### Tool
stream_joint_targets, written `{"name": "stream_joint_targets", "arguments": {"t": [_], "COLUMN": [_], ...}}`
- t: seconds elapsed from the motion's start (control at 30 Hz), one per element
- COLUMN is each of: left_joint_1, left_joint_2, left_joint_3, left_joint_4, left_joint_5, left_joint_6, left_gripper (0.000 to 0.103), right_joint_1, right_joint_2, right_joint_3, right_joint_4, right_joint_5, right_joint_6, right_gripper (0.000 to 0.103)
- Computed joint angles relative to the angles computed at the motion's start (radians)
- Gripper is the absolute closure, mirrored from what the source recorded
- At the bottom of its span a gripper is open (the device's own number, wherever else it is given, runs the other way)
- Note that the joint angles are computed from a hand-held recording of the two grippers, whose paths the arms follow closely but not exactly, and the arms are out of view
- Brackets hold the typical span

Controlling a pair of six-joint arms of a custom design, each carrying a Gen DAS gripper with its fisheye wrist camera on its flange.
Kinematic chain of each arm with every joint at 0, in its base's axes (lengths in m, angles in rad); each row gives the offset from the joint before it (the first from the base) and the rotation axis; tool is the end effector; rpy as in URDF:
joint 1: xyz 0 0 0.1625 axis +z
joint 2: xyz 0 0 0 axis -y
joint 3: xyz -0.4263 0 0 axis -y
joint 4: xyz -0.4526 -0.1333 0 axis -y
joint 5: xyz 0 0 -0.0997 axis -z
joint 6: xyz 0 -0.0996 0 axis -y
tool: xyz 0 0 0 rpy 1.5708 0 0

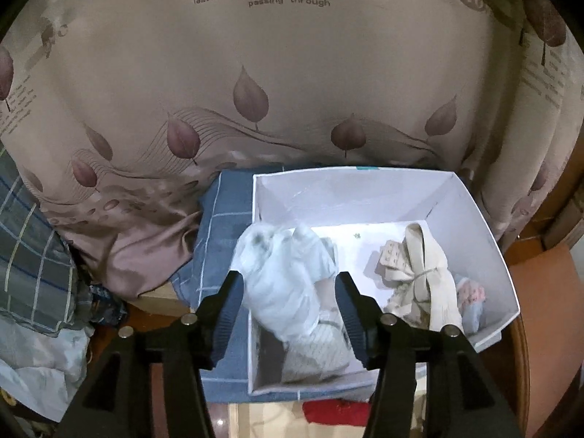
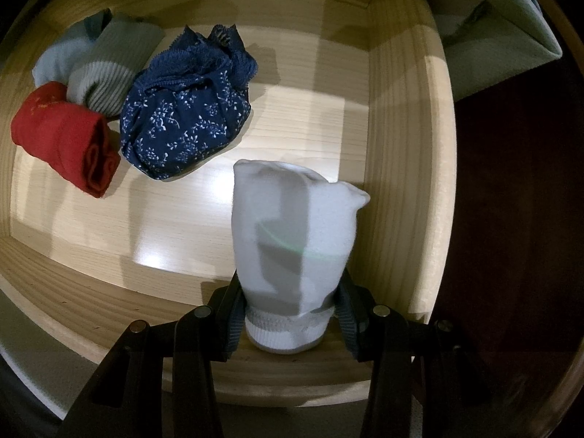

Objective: Take underwear out of drawer
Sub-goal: 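Withdraw the open left tool from the box back to the drawer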

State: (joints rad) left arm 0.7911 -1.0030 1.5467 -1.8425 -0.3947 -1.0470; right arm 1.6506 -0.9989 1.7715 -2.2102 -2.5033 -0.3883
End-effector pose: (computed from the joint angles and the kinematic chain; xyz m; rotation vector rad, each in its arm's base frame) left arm -0.3336 -0.6578 0.2241 -0.0883 2.0680 -0.9155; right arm 0.1046 -0.6395 0.1330 0.5873 -2.1419 -0.3179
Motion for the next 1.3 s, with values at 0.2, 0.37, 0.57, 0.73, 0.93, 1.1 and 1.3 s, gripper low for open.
{"name": "stream_joint_targets", "arguments": {"t": [0.2, 0.37, 0.57, 0.73, 0.93, 1.1, 1.3], "left_joint_1": [-0.026, -0.051, -0.074, -0.067, -0.048, -0.046, -0.045], "left_joint_2": [-0.052, -0.097, -0.103, -0.087, -0.042, -0.011, 0.005], "left_joint_3": [0.072, 0.163, 0.267, 0.356, 0.413, 0.428, 0.415], "left_joint_4": [0.052, 0.108, 0.184, 0.089, -0.017, -0.052, -0.017], "left_joint_5": [-0.037, -0.076, -0.127, -0.19, -0.264, -0.265, -0.251], "left_joint_6": [-0.074, -0.176, -0.325, -0.369, -0.419, -0.454, -0.457], "left_gripper": [0.049, 0.049, 0.049, 0.049, 0.049, 0.049, 0.049], "right_joint_1": [0.002, 0.003, 0.0, -0.002, -0.002, 0.004, 0.013], "right_joint_2": [-0.001, -0.002, -0.006, -0.002, -0.006, -0.025, -0.058], "right_joint_3": [0.0, 0.001, -0.001, -0.004, -0.002, 0.014, 0.048], "right_joint_4": [0.005, 0.005, 0.006, -0.001, -0.03, -0.098, -0.219], "right_joint_5": [-0.007, -0.008, -0.001, -0.004, 0.003, 0.047, 0.107], "right_joint_6": [0.002, 0.005, 0.006, -0.001, -0.016, -0.067, -0.161], "right_gripper": [0.062, 0.062, 0.063, 0.064, 0.065, 0.066, 0.066]}}
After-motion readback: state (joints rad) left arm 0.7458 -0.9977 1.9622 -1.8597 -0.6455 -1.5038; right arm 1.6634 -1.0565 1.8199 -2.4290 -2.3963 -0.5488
